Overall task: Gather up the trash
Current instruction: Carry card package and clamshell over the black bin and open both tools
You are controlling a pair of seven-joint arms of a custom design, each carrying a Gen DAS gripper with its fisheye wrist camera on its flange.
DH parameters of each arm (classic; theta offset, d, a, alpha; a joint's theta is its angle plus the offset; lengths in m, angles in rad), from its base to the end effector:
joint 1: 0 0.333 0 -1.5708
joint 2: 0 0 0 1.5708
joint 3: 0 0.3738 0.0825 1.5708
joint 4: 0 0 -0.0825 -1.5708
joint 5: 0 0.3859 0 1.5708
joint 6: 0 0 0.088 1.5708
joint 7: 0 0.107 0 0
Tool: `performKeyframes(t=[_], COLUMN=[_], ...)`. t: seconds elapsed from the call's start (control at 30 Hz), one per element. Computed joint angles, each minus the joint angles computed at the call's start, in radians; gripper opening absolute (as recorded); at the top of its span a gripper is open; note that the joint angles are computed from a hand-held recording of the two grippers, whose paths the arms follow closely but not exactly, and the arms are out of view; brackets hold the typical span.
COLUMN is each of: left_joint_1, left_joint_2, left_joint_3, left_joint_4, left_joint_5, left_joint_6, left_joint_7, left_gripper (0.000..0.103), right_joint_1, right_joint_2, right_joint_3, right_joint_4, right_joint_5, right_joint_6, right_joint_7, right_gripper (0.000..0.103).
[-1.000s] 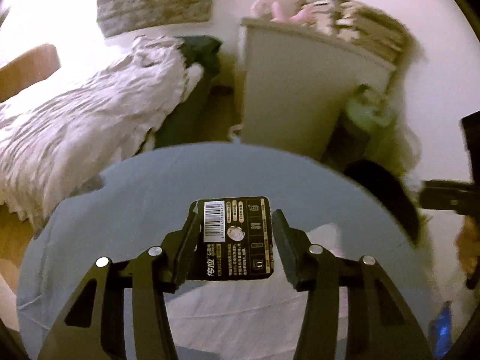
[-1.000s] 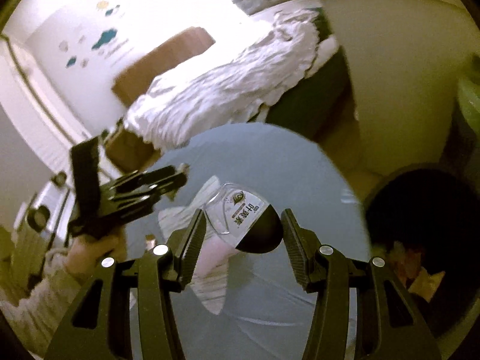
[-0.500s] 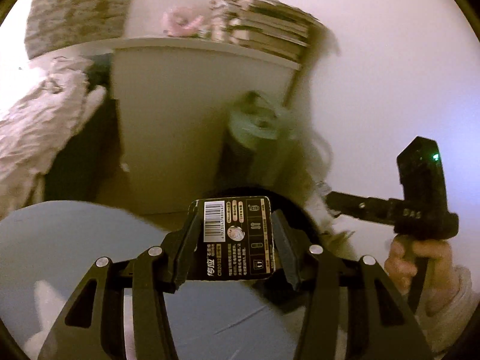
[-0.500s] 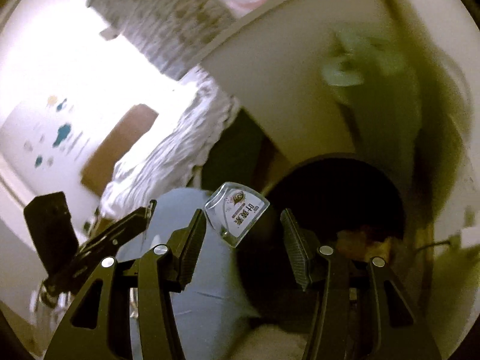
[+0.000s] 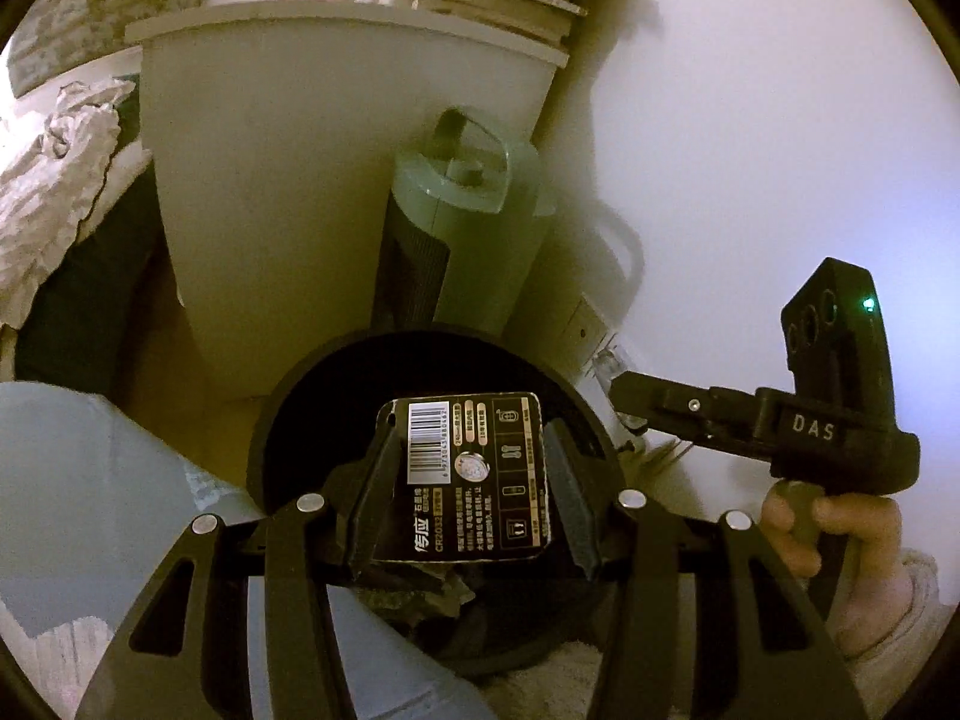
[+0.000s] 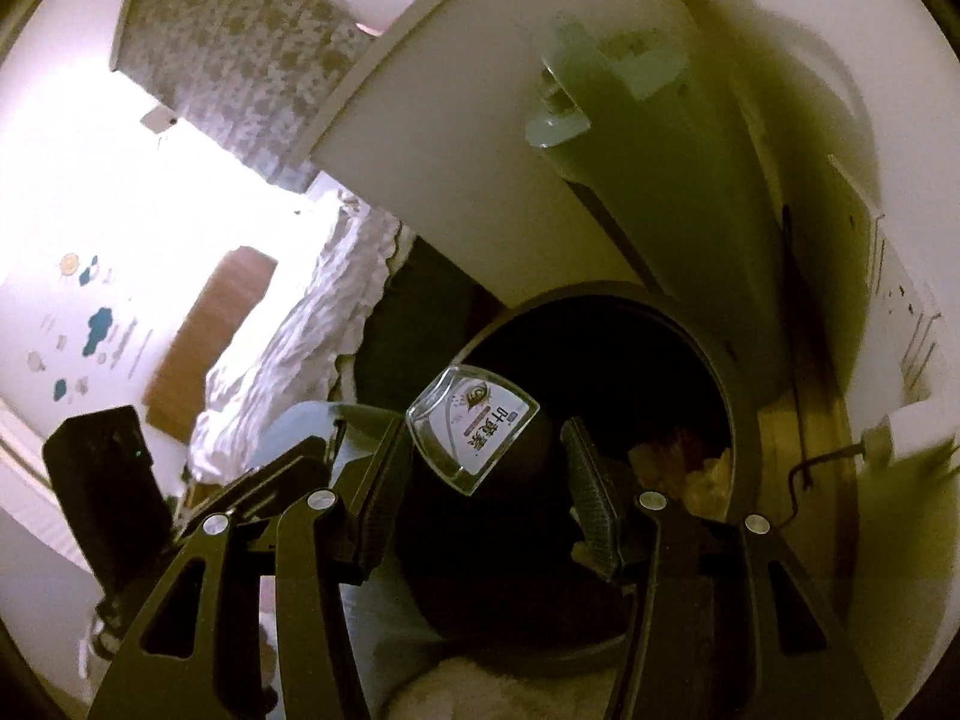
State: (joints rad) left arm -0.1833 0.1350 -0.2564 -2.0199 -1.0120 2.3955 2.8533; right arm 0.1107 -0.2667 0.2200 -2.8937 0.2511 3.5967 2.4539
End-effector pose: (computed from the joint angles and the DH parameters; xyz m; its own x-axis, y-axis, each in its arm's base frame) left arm 0.5534 -0.2611 0.4713 -0.8718 -0.4080 0.2713 -0.4739 0.5620 -0.6779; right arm 0.3666 0.0955 0.4295 -0.3776 -0.6347 -0.6742 -0.4442 0.7630 -0.4696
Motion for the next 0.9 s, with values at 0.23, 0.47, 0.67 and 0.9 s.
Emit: performKeyframes(t=[0.23, 0.47, 0.67, 0.9], left_joint_1=[-0.002, -0.014, -0.008, 0.022], left_joint_2=[0.007, 0.004, -0.047, -0.155], left_joint_3=[-0.001, -0.009, 0.001, 0.059], left_joint_4=[-0.009, -0.015, -0.046, -0.111], left_joint_5=[0.011, 0.026, -0.05, -0.128], left_joint_6=[0.001, 0.037, 0.064, 0.028], left_joint_7=[-0.003, -0.003, 0.058, 0.109], left_gripper=[0.049, 0.059, 0.084, 0.084], right_joint_1=[0.028, 0.052, 0.027, -0.01], right_joint_2=[0.049, 0.056, 0.033, 0.01], right_joint_3=[-0.048, -0.088, -0.051, 0.039], right_joint_4=[0.012, 0.017, 0.015, 0.062], right_joint_5=[-0.037, -0.08, -0.041, 0.014], right_joint_6=[0.02, 0.016, 0.007, -0.071], right_joint_7=[0.017, 0.041, 0.042, -0.022], right_gripper=[0.052, 0.053, 0.068, 0.071])
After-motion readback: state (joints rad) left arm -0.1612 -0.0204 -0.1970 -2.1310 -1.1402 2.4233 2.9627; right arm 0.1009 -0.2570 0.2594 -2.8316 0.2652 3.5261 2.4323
